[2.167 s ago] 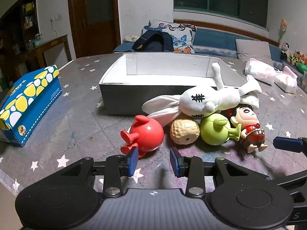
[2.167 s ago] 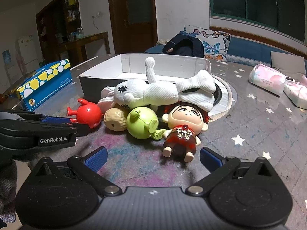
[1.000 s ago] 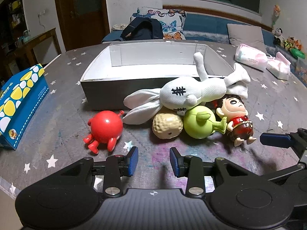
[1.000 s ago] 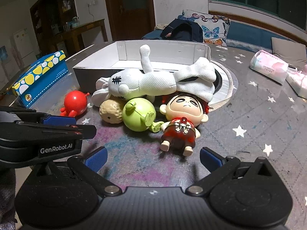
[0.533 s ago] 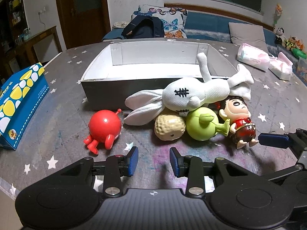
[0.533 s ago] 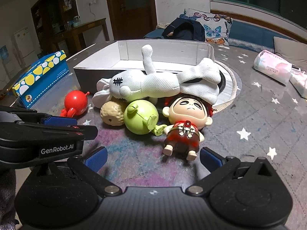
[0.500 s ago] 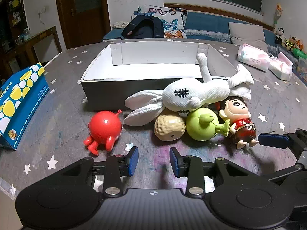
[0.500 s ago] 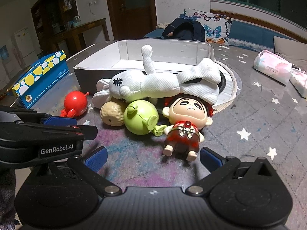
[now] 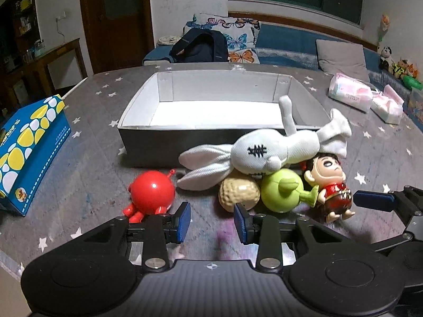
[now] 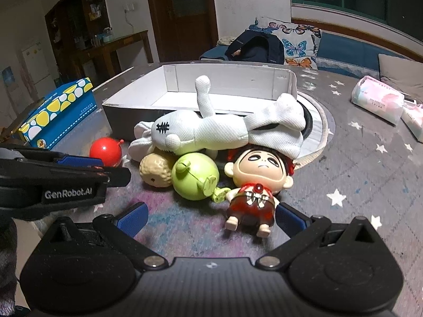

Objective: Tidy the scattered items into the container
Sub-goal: 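Close the left gripper on the white plush rabbit's body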

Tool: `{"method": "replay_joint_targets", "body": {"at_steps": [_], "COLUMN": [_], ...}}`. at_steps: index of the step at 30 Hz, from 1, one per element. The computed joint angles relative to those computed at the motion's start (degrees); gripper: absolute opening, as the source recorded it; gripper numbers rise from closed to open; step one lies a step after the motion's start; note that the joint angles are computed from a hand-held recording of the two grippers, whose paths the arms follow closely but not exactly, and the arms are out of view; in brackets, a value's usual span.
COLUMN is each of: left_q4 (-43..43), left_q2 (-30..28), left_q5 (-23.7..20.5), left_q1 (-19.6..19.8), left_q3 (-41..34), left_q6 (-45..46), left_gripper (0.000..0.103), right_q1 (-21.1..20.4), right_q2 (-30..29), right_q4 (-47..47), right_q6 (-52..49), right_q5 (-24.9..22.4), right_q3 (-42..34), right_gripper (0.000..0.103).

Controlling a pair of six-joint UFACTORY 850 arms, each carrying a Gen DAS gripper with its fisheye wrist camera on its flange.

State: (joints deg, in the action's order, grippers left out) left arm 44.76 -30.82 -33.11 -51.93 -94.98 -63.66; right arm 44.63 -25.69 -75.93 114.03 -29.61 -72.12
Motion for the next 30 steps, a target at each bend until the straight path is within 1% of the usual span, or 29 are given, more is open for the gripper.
{"method": "replay_joint_targets", "body": {"at_steps": [10,12,14,15,17,20,22,26,28,30], "left_q4": [-0.51,-1.36,-3.97,-3.87,-2.36,-7.24,-8.71,-13.77,-13.13,-15.58], "left_q2": [1.11,1.42,1.64,1.69,1.89,1.74,1.91,1.81,1.91,2.09], "left_q5": [3.52,5.09,7.35,8.15,10.07,13.35,15.22,17.39,18.81,20.42], "left_q1": [1.35,1.88,2.71,2.91,3.19,4.25,4.89,6.02,6.29,6.72], "left_q3": [-0.08,0.07,0.07,0.05,0.32,0.03,0.39,0.51,0.97,1.61], "left_q6": [1.06,1.93,4.18,4.35,4.33,10.41,11.82,16.65,17.04,20.49], "left_gripper": [0.038,0.038,0.038,0.038,0.038,0.038,0.038,0.038,0.038,0.038], "right_q1": [-0.61,-0.85,-1.13,-1.33,-1.77,-2.60,-3.16,-4.28,-4.80,-5.01], "right_q2": [1.08,1.54,2.05,2.34,2.72,2.73,2.57,2.44,2.44,2.36], "right_q4": [-4.98,-6.19,-8.32,-9.50,-11.84,-14.26,-15.66,-16.11,-16.59,-16.57], "right_q6": [3.71,4.72,6.61,7.71,9.77,11.58,12.73,14.79,15.47,15.04], "right_q5": [-0.36,-0.43,-0.68,-0.52,-0.34,0.38,0.62,1.01,1.83,2.06], "right_q3": [0.79,1.15,1.51,1.72,1.90,1.63,1.47,1.47,1.50,1.46], "right_gripper": [0.103,0.102,0.101,0.098,0.097,0.096,0.095,0.092,0.092,0.092]}}
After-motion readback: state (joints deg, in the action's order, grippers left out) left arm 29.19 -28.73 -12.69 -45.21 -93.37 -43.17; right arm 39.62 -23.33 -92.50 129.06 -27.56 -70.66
